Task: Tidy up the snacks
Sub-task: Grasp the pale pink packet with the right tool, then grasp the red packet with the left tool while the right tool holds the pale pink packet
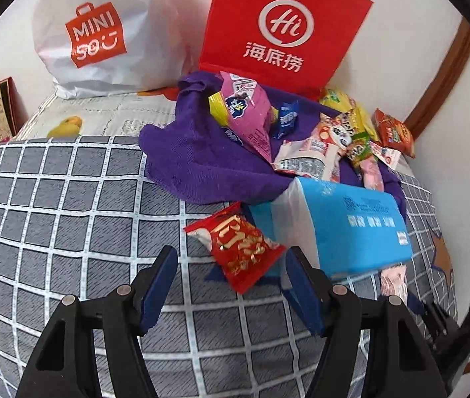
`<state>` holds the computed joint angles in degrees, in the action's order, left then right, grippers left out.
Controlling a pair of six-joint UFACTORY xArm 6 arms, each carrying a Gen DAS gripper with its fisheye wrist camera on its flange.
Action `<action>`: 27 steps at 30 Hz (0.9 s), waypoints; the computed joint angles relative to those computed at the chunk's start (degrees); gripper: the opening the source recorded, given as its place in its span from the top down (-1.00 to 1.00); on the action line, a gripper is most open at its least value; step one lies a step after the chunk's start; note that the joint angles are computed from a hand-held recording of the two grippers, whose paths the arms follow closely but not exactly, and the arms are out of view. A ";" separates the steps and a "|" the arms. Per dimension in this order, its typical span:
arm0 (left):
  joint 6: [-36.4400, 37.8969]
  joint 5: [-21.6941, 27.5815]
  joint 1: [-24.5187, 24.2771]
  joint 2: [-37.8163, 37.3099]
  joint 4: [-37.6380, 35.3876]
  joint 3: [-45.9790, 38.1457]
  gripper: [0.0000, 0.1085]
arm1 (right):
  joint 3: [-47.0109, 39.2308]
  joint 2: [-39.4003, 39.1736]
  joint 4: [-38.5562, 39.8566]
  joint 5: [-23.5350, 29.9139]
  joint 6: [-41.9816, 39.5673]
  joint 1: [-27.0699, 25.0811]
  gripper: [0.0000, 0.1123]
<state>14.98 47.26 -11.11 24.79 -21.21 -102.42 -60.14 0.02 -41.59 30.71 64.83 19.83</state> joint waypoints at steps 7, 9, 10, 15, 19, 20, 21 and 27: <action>-5.18 2.94 -0.35 6.29 1.97 -8.05 -0.21 | -0.25 0.39 0.12 -0.30 0.05 -0.04 0.20; -6.01 3.94 -0.47 7.72 2.51 -9.87 -0.21 | -0.16 0.24 0.05 -0.13 0.19 0.23 0.19; -6.61 4.18 -0.62 8.37 3.22 -10.60 -0.21 | -0.12 0.22 0.13 -0.27 0.09 0.15 0.19; -7.63 5.73 -0.76 10.89 3.38 -13.28 -0.21 | -0.04 0.19 0.06 -0.34 0.17 0.12 0.19; -6.92 3.68 -1.15 10.66 3.44 -12.01 -0.21 | 0.07 0.20 0.24 -0.73 -0.01 -0.06 0.17; -6.75 3.49 -1.21 10.66 3.41 -11.94 -0.20 | 0.07 0.22 0.37 -0.87 -0.14 -0.14 0.17; -6.17 3.11 -1.23 10.57 2.90 -11.69 -0.16 | 0.03 0.26 0.37 -0.89 -0.12 -0.15 0.17; -2.29 4.01 -0.29 8.83 -0.60 -9.74 0.18 | -0.02 0.30 0.38 -0.86 -0.08 -0.12 0.17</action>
